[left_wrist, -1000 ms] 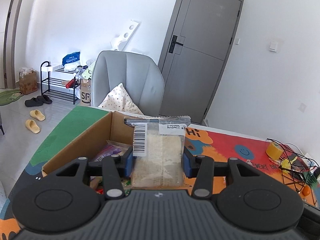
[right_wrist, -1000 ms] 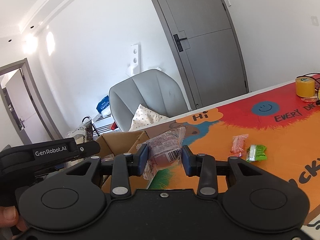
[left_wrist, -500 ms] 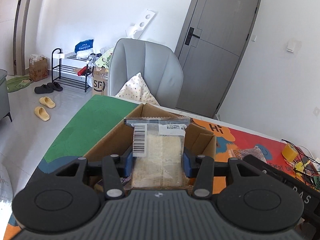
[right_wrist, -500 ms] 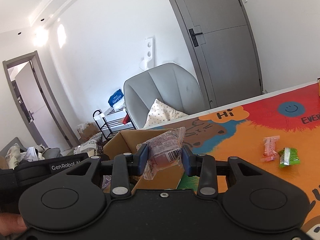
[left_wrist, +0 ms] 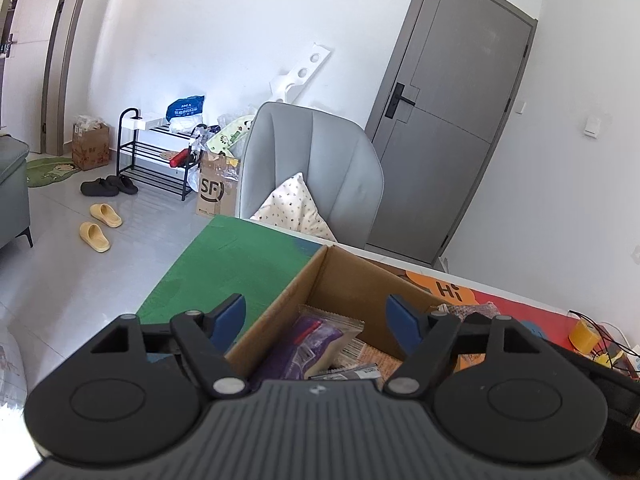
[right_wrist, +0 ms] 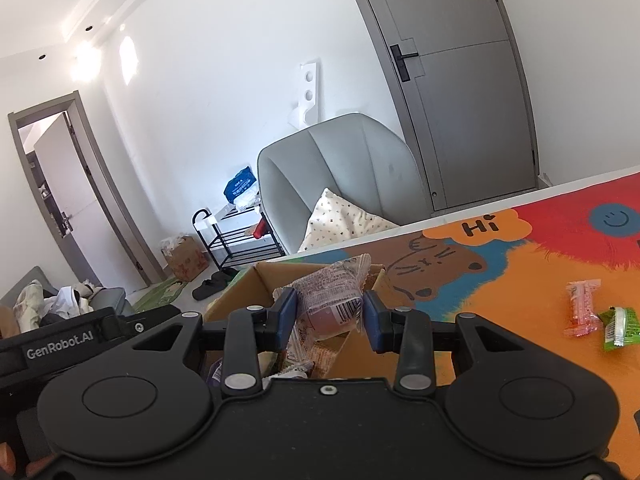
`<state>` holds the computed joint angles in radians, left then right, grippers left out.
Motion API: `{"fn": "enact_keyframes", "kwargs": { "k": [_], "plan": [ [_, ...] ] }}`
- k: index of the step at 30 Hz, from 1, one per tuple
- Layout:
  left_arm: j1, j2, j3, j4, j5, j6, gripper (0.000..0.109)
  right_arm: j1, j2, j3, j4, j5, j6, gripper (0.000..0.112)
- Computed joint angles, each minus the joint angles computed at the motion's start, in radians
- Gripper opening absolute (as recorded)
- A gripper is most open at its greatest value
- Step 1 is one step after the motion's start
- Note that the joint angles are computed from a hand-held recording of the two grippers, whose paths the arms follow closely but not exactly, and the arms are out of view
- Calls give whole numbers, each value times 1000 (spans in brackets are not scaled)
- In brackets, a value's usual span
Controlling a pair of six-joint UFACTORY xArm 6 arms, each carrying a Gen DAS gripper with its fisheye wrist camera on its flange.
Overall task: Organize snacks
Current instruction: 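Open the right tool to drop the pink packet while both tools move back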
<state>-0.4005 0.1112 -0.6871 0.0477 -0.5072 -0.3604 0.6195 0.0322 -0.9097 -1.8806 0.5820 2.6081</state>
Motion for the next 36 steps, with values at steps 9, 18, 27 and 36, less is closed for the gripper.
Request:
{"fn": "enact_keyframes", "kwargs": {
  "k": [9,18,27,36],
  "plan": [
    [42,18,-17,-21,3,-5,81,-43,89,-119,12,-85,-43,40],
    [-18,23,-30,-255,25,176,91,-34,50,-56,37,-41,6,56],
    [-112,16,-31,-421,24,328,98,-15,-38,61,82,10,14,67],
    [-234,28,-62,-582,32,496,101,-6,-162,212,102,71,50,77]
  ]
}}
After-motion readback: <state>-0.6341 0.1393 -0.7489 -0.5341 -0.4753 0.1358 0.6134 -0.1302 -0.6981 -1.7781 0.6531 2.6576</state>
